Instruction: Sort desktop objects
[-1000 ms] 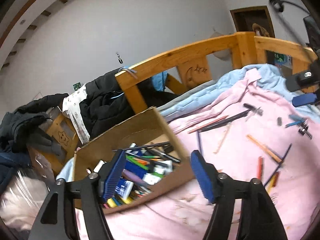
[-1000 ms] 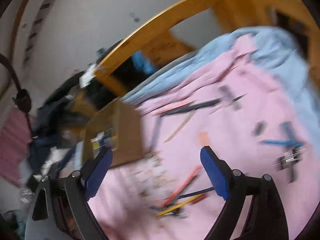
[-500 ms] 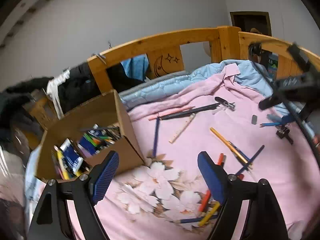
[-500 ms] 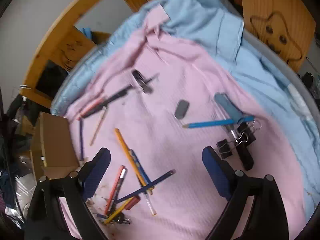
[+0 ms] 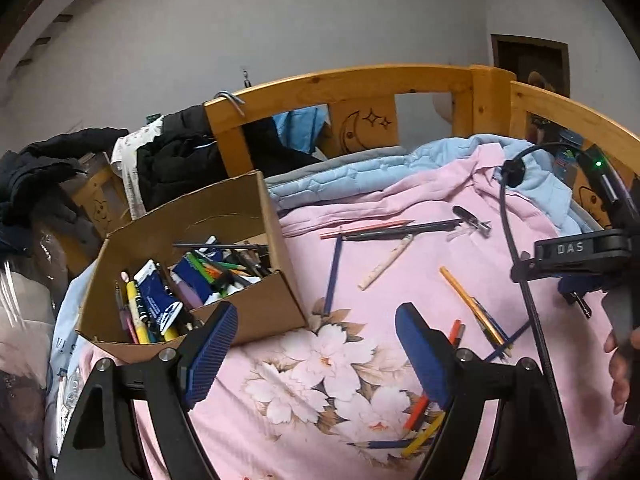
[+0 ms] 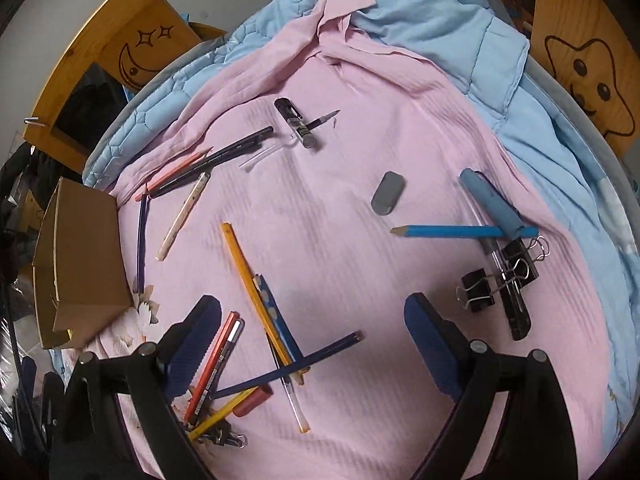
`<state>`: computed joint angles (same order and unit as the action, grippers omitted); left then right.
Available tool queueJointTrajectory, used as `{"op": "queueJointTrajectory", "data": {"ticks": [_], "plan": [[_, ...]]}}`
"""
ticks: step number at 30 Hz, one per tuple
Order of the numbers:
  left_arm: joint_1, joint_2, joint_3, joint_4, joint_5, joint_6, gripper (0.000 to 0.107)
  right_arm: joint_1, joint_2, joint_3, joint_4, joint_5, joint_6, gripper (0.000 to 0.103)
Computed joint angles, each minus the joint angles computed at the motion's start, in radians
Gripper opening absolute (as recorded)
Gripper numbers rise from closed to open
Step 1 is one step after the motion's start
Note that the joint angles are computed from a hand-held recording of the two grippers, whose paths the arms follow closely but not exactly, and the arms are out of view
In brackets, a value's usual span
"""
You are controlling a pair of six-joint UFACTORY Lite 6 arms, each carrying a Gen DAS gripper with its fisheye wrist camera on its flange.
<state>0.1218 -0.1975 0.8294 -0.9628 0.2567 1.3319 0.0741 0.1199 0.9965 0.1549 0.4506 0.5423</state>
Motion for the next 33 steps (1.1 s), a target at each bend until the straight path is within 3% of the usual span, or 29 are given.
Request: {"op": "queueJointTrajectory", "data": {"ticks": [6,9,12,17,33], "plan": [[-0.039,-0.053,-0.028,0.109,-0.047,-0.099,0.083,-0.011,0.016,0.01,0.01,0.012,-0.008,0.094],[0.019,-0.068,-0.016,-0.051,0.08,0.059,0.083,0.0,0.029,0.025,-0.024,0.019,0.017,0.094],[0.049,-0.072,-0.001,-0.08,0.158,0.09,0.083,0.013,0.032,0.034,-0.051,0.024,0.035,0.094],[0.008,-0.084,-0.021,-0.046,0.077,0.063,0.084,0.031,0.057,0.058,-0.079,0.038,0.044,0.094],[-0.002,-0.122,-0.055,-0.094,0.048,0.129,0.084,0.063,0.092,0.086,-0.138,0.055,0.08,0.094]]}}
